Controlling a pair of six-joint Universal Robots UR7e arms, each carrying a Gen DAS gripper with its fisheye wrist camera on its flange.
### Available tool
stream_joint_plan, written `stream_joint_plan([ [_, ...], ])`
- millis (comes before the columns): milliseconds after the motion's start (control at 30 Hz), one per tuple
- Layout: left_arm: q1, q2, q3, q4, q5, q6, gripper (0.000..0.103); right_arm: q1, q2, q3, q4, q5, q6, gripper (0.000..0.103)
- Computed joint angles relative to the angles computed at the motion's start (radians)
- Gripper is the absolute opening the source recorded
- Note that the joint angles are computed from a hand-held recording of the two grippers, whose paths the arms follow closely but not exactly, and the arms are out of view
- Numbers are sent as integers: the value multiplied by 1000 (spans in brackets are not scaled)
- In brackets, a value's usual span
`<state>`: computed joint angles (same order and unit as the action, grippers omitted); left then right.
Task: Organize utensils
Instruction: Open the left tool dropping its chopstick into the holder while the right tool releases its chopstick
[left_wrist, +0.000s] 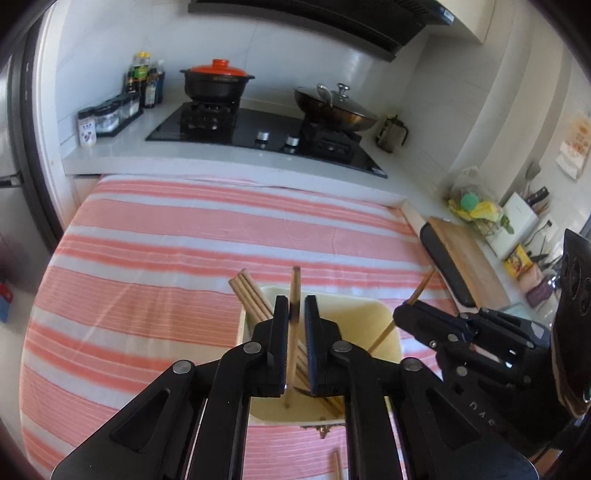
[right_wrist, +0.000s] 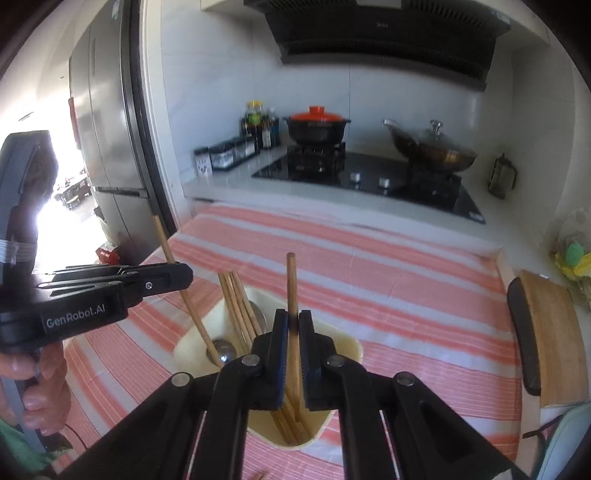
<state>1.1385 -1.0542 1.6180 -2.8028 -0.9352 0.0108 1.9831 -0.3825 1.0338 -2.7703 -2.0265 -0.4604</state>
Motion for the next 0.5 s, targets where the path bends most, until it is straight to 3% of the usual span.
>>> stream_joint_plan([
  [33,1,1,-2,1,2,-14,42,-3,11,-16,18,6,23,8],
  [100,1,-19,19,-23,-5,-43,58,-8,2,-1,2,33,67,24],
  [133,1,-40,40,-36,-17,-47,61,-11,-21,35,-34,66,88,36],
  [167,1,-64,61,-36,-27,-43,63,-13,-46,72,-70,94,101,42],
  [367,-53,-251,266,64,109,18,78,-11,-236,391,-237,100,21,45],
  [500,-71,-393,449,148,142,-10,85,-28,-342,662,-381,2,-62,48],
])
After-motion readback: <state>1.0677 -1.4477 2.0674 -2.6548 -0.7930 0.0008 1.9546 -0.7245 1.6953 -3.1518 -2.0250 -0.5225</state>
